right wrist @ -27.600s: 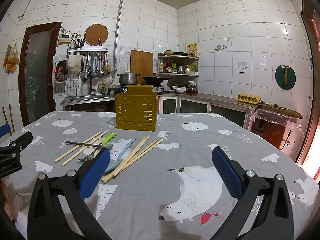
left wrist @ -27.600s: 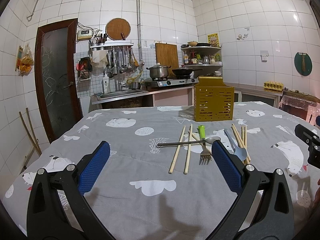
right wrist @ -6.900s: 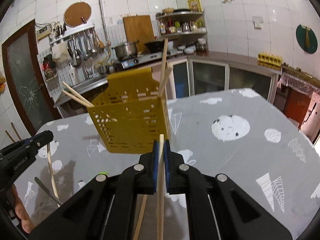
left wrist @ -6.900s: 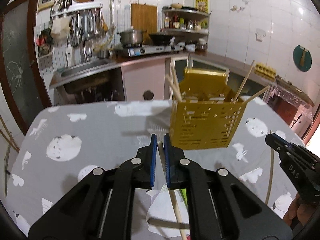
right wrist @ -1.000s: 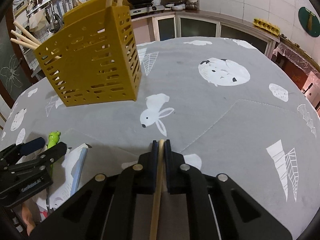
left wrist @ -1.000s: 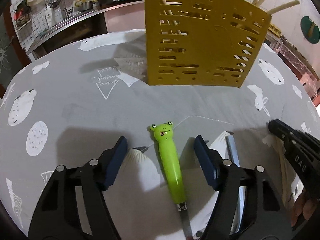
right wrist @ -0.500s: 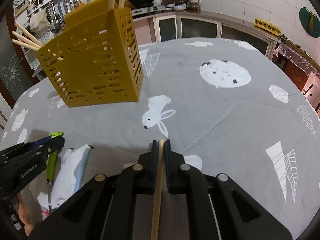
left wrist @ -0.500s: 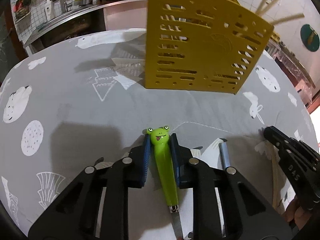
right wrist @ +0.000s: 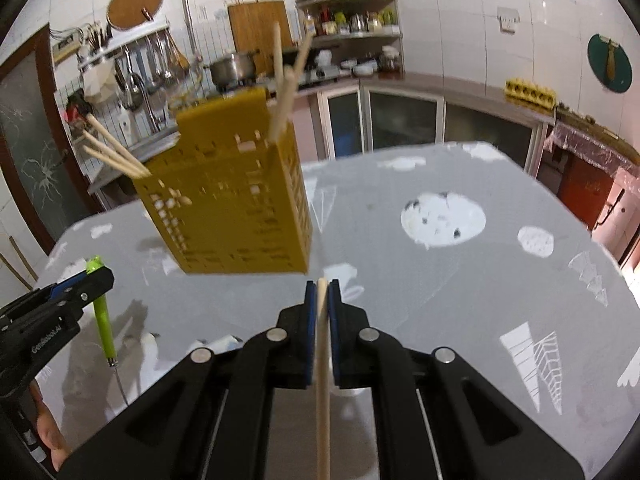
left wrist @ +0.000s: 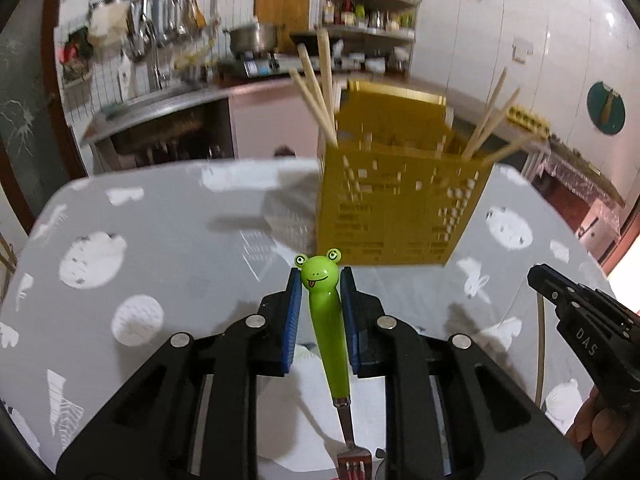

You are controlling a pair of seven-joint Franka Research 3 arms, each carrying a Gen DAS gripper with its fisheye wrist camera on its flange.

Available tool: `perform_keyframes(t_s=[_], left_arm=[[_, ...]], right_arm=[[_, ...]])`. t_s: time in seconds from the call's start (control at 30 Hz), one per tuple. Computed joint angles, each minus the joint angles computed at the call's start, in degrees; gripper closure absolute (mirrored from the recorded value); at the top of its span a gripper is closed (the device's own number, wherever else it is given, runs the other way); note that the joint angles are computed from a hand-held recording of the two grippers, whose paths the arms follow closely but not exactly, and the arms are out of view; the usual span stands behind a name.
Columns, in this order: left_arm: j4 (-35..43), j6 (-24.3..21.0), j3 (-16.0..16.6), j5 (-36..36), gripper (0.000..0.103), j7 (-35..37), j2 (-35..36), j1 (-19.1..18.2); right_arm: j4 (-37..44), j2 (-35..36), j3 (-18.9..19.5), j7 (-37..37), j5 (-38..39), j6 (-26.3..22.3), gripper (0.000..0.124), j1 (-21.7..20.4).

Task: Organize utensils
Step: 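Carry the frog fork with the left tool over the holder while the right tool carries its chopstick there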

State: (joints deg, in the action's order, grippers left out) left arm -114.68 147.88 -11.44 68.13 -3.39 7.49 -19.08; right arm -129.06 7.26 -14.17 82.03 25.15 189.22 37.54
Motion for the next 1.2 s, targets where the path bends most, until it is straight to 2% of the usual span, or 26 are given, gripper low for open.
perform_keyframes(t_s=[0.07, 0.17, 0.37, 0.53, 0.7, 0.93, 1.2], left_arm=[[-0.76, -1.18, -0.06, 2.95, 0.085, -2.62, -1.47, -0.48], [-2.16, -2.05, -0.59, 6.03, 0.085, -5.34, -3.78, -0.2], [-4.34, -3.97, -2.03, 9.01, 0.085, -7.83, -7.04, 1.14], [-5.76, -3.6, -2.69, 10.4, 0.085, -9.38, -8.88, 2.44], [-6.53, -3.89, -3.35, 12.83, 0.085, -11.45, -9.88, 3.15], [-6.89, -3.99, -3.73, 15.68, 0.085, -13.94, -10.93, 3.79], [-6.5, -2.46, -3.95, 18.2, 0.085, -15.69, -12.41, 4.57]], right_arm=[[-0.99, -1.33, 2.76, -0.07, -0.38, 2.42, 0.118, -2.48], [-2.51, -2.82, 11.07, 4.14, -5.66, 5.15, 0.118, -11.4], [-4.51, -4.8, 17.0, 8.52, -10.51, 9.1, 0.118, -18.17], [-5.42, -5.26, 18.63, 7.78, -9.6, 12.62, 0.118, -19.66], [-5.97, -5.17, 19.27, 4.34, -5.87, 16.96, 0.118, -19.05], [-6.37, -5.0, 19.65, 3.29, -5.06, 22.17, 0.118, -18.71], [-4.98, -5.33, 19.52, 4.09, -6.75, 23.82, 0.118, -19.06]])
